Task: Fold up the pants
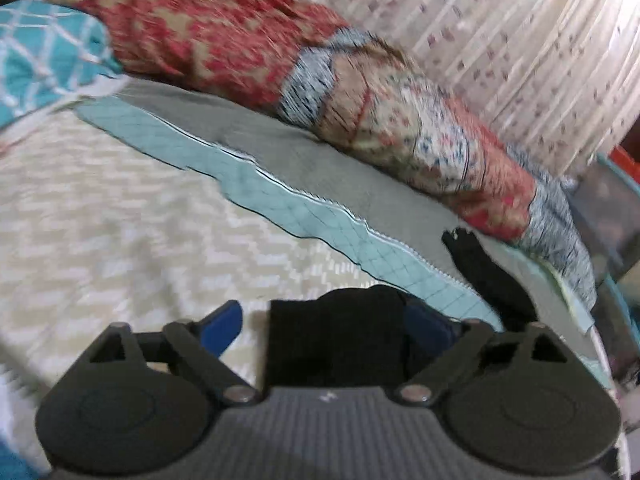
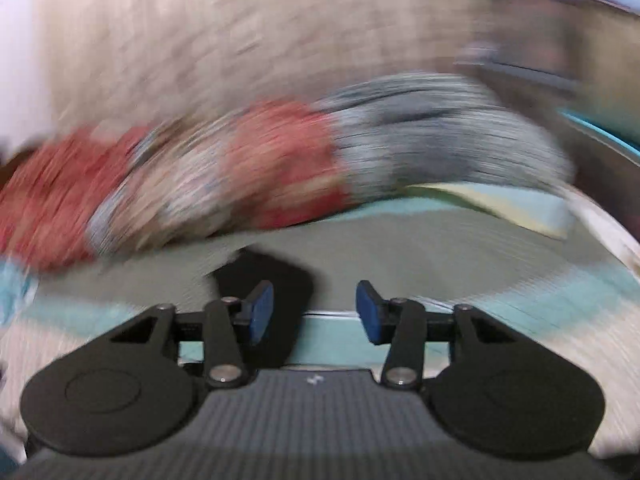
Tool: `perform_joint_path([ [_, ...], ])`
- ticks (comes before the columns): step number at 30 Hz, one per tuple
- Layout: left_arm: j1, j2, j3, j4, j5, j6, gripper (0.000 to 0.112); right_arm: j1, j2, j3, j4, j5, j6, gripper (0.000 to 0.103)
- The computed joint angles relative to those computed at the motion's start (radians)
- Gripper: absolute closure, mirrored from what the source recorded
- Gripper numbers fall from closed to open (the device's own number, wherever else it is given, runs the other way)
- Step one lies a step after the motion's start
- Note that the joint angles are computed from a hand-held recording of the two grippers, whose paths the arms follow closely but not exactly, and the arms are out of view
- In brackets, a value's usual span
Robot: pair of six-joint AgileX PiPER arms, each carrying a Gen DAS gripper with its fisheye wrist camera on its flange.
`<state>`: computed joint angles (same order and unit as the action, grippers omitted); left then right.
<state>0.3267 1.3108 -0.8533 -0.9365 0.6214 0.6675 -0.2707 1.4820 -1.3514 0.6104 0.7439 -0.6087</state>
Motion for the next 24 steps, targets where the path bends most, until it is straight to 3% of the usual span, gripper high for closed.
perform_joint_path([
  [3, -0.046, 0.110, -0.026, -0.107, -0.025, 0.076, 0.011, 0.208, 0.280, -0.243, -0.182, -0.005, 0.139, 0.041],
  [6, -0.065, 0.174, -0.016, -0.212, -0.052, 0.155, 0.010, 0.326, 0.579, -0.540, -0.353, 0.037, 0.332, 0.041],
  [10, -0.117, 0.212, 0.002, -0.267, -0.126, 0.233, 0.011, 0.417, 0.893, -0.939, -0.566, 0.173, 0.560, 0.037],
  [11, -0.131, 0.204, 0.016, -0.280, -0.150, 0.261, 0.013, 0.426, 0.966, -1.039, -0.608, 0.210, 0.600, 0.037],
  [13, -0.169, 0.189, 0.031, -0.239, -0.208, 0.251, 0.038, 0.430, 1.047, -1.127, -0.656, 0.242, 0.648, 0.039],
  [14, -0.185, 0.181, 0.034, -0.184, -0.235, 0.207, 0.048, 0.425, 1.050, -1.111, -0.650, 0.222, 0.643, 0.043],
  [15, -0.202, 0.175, 0.036, -0.117, -0.261, 0.147, 0.070, 0.424, 1.022, -1.055, -0.665, 0.182, 0.642, 0.053],
  [16, -0.205, 0.177, 0.028, -0.085, -0.265, 0.121, 0.085, 0.420, 0.982, -0.978, -0.680, 0.118, 0.639, 0.095],
  [18, -0.172, 0.171, 0.015, -0.117, -0.208, 0.143, 0.091, 0.392, 0.894, -0.864, -0.657, 0.033, 0.649, 0.093],
  [20, -0.144, 0.146, 0.002, -0.096, -0.167, 0.094, 0.094, 0.330, 0.738, -0.682, -0.570, -0.116, 0.610, 0.093],
  [21, -0.125, 0.126, 0.003, -0.112, -0.138, 0.100, 0.106, 0.283, 0.664, -0.616, -0.471, -0.165, 0.567, 0.093],
  [24, -0.039, 0.023, 0.019, -0.152, -0.027, 0.104, 0.107, 0.114, 0.440, -0.443, -0.171, -0.246, 0.444, 0.093],
])
